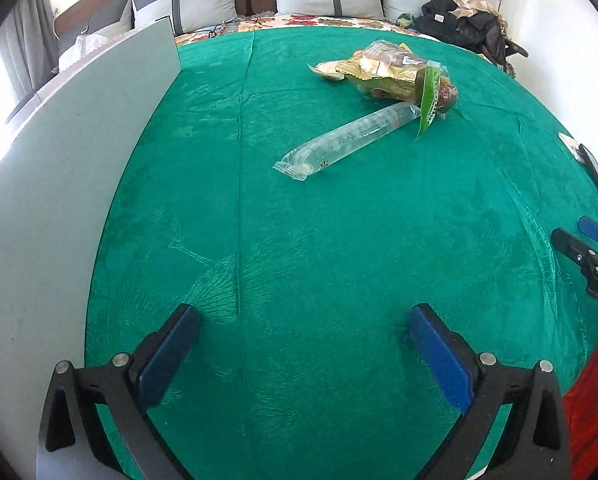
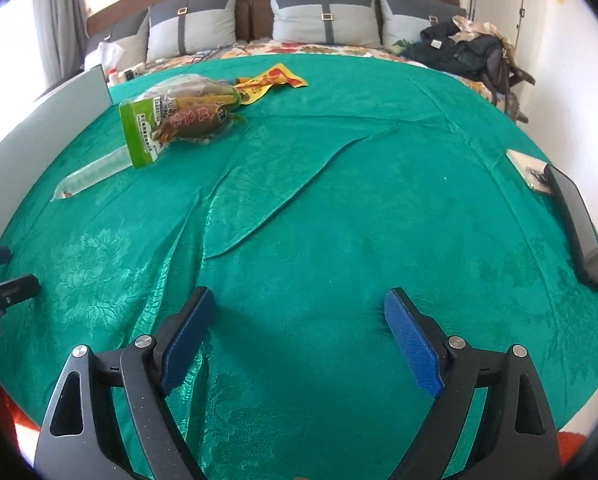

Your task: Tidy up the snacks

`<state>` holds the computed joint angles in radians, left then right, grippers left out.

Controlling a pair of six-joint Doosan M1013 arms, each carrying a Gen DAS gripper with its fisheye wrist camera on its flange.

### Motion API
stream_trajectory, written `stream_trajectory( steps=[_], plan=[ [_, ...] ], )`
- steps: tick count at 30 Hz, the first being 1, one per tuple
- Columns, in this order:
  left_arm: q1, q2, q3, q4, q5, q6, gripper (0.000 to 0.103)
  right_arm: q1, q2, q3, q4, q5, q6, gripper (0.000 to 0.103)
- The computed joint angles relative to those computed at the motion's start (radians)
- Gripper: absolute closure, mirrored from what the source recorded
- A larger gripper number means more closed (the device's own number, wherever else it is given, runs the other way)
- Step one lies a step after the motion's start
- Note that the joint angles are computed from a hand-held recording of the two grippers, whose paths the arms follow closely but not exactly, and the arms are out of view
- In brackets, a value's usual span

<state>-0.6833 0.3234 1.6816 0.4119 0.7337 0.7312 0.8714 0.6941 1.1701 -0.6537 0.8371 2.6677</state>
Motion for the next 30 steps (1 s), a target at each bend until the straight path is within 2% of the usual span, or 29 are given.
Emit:
stream_trajectory(
  steps=[3,8,13,14,15,16,17,18,21,27,30],
  plan=[
    [0.021,0.027,-0.056,-0.100,0.063,0.125,0.000,0.000,0.000,0.000,-0.003,-0.001,0.002,0.013],
    [0.038,0.084,-0.171,-0.080,0.128,0.256,0.004,0.000,-0.001,0.002,0.000,-0.003,-0.002,0.012],
    [0.060,0.156,-0.290,-0.114,0.158,0.339,0.017,0.000,-0.001,0.001,0.001,-0.004,-0.004,0.012],
    [0.064,0.168,-0.306,-0.140,0.162,0.362,0.028,-0.001,-0.001,0.001,0.002,-0.005,-0.007,0.012],
    [0.068,0.179,-0.321,-0.170,0.171,0.389,0.048,-0.001,-0.001,0.001,0.003,-0.005,-0.008,0.012],
    [0.068,0.187,-0.330,-0.184,0.182,0.400,0.062,-0.001,-0.002,0.002,0.003,-0.006,-0.010,0.012],
    [0.065,0.182,-0.320,-0.174,0.162,0.386,0.071,-0.001,-0.002,0.002,0.004,-0.006,-0.011,0.012],
    [0.065,0.176,-0.308,-0.186,0.147,0.380,0.075,-0.001,-0.002,0.002,0.005,-0.007,-0.013,0.012],
    [0.056,0.142,-0.250,-0.173,0.112,0.302,0.082,-0.002,-0.003,0.003,0.008,-0.011,-0.019,0.012],
    [0.066,0.056,-0.115,-0.123,0.068,0.017,0.083,-0.004,-0.003,0.004,0.010,-0.016,-0.024,0.012],
    [0.082,0.042,-0.088,-0.133,0.032,0.008,0.082,-0.003,-0.002,0.003,0.004,-0.015,-0.018,0.012]
  ],
)
